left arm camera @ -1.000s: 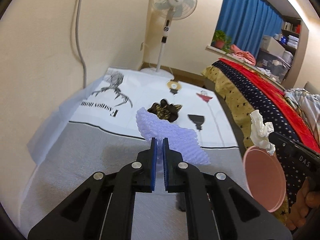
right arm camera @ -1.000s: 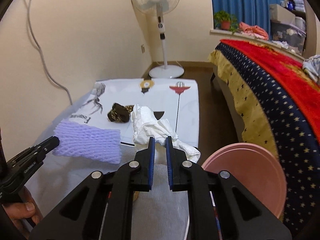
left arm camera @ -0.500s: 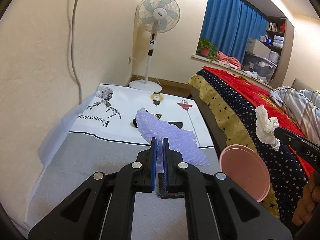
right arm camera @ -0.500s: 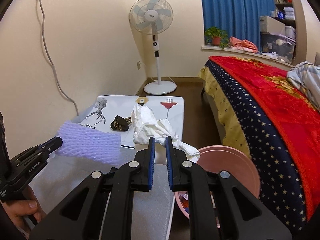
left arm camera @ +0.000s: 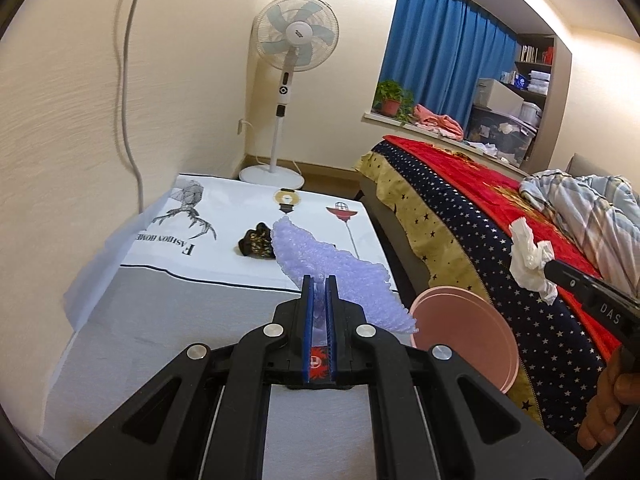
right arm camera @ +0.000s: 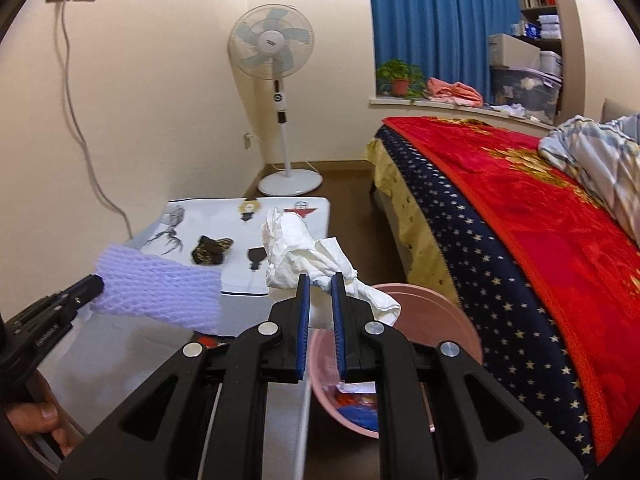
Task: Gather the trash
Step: 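Carry the purple foam mesh and white tissue over the pink bin with both tools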
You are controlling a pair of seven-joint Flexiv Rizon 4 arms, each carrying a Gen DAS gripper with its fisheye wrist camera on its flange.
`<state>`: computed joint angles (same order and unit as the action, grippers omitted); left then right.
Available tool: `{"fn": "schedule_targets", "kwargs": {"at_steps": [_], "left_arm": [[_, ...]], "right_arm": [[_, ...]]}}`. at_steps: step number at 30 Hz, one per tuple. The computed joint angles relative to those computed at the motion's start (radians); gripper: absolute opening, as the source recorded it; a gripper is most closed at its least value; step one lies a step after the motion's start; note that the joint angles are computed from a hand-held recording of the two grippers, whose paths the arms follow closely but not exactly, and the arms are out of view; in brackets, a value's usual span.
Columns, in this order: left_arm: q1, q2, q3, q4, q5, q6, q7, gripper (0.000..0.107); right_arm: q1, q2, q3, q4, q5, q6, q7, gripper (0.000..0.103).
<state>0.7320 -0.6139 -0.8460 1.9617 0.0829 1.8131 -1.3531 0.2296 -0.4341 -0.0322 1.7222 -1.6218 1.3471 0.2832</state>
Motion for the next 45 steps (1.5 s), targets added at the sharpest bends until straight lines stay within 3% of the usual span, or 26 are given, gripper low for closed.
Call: {"fn": "schedule_targets", "kwargs": {"at_steps": [12, 29, 45], "left_arm": [[-0.073, -0.029, 0.012, -0.033, 0.005, 0.002, 0.013, 0.006], [-0.261, -0.077, 0.106, -0.118, -0.022, -0.011, 0.065, 0.006], [-0.404, -0.131, 0.192, -0.201, -0.083, -0.047, 0.136, 0.006]], "right_arm": [[-0.062, 0.035, 0.002, 0.062, -0.037, -0.015, 0.02, 0.011], [-0.144, 0.055, 0.008, 0.11, -0.066, -0.009, 0.052, 0.011], [-0.139, 0.005, -0.024, 0.095, 0.044, 0.032, -0.012, 0.012]]}}
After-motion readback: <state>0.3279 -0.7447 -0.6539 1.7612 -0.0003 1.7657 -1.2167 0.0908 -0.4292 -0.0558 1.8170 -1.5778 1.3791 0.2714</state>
